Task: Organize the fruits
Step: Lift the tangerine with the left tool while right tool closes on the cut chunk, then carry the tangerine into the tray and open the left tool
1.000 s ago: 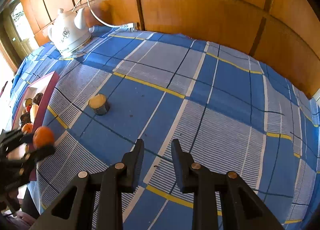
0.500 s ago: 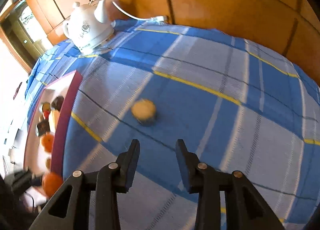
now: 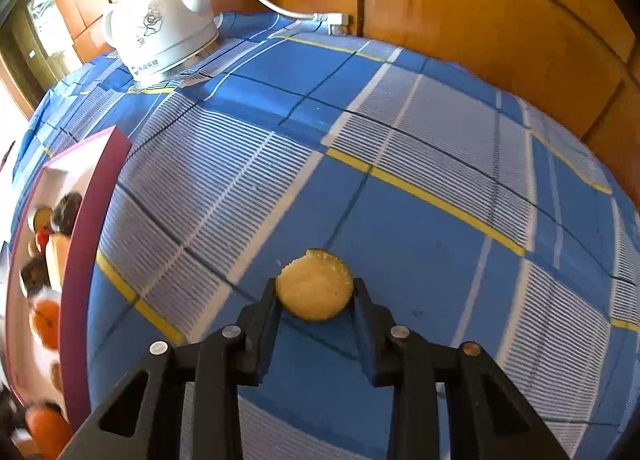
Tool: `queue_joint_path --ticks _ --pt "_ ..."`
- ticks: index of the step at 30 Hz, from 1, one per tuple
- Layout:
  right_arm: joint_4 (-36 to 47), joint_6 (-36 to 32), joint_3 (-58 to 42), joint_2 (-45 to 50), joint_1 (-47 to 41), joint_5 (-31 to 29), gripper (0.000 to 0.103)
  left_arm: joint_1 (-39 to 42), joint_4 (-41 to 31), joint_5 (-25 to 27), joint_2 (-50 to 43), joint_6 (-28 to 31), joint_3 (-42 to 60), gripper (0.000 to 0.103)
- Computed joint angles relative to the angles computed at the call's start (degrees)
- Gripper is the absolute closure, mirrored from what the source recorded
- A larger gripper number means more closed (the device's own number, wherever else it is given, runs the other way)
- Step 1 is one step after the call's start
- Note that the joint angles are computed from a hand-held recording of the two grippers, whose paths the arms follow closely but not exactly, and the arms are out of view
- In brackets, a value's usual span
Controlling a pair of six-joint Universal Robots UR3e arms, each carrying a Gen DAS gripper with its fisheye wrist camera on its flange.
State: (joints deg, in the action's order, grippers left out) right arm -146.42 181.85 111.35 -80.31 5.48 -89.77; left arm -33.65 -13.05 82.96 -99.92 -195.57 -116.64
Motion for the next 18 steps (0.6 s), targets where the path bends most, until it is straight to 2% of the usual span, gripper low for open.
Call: queue_joint_path --ticks 8,12,18 --pt "-1.3 -2.7 19.2 -19.6 -2.4 3.5 0.069 -0.8 -1.0 1.9 1.2 -1.0 0.4 0.063" --pt "-3.6 -1.8 23.8 -23.0 -2.5 2.9 0.069 -1.3 -1.5 3.1 1.8 -1.3 0.4 0.063" --pt "-8.0 -0.5 27.0 -22.5 -3.2 3.2 0.069 -1.5 -2.3 5.8 4.0 -2.0 -0.6 0.063"
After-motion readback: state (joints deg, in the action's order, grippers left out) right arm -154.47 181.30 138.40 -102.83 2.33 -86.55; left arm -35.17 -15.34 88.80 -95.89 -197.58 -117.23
